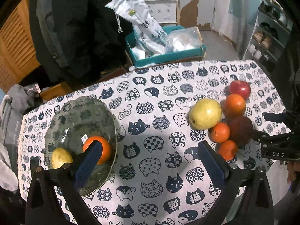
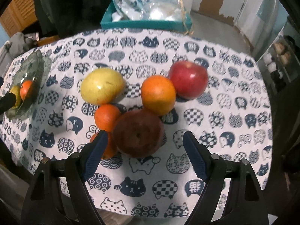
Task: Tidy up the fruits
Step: 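Move both tools back over the fruit cluster toward the dark red fruit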
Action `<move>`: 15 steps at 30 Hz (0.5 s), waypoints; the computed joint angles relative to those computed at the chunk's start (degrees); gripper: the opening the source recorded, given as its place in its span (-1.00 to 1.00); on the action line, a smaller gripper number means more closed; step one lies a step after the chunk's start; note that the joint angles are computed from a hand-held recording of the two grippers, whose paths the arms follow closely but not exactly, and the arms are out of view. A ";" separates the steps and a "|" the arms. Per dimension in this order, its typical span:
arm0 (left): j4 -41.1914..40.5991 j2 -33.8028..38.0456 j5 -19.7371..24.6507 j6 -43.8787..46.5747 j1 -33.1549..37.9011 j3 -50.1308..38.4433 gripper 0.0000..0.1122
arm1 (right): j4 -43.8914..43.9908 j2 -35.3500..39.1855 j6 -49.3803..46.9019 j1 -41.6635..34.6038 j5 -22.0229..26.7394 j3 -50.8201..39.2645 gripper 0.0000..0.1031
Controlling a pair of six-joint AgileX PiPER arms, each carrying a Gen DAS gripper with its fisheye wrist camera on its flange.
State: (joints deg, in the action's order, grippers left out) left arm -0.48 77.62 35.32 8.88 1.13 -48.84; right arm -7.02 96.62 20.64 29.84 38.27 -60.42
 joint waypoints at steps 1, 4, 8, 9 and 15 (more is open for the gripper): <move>-0.04 0.50 -0.30 -0.06 -0.20 0.13 0.82 | 0.44 0.40 -0.44 -0.16 -0.48 0.16 0.59; 0.33 2.27 -1.15 -0.72 -0.82 0.26 0.82 | 2.37 1.72 -2.25 -0.82 -1.01 -0.15 0.59; 3.78 4.35 -3.15 -4.04 -2.49 1.13 0.82 | 4.62 3.85 -4.03 -1.41 -1.68 -0.64 0.59; 4.55 4.89 -3.55 -4.77 -2.74 1.27 0.82 | 5.00 4.33 -4.39 -1.56 -1.98 -0.69 0.59; 5.88 7.30 -4.20 -6.36 -3.42 0.84 0.82 | 13.86 6.94 -12.43 -4.19 -4.03 -0.46 0.50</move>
State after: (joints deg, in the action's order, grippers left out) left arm 5.40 84.92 31.12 2.52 -2.28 -48.00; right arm 6.84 103.56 8.21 25.65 34.24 -60.88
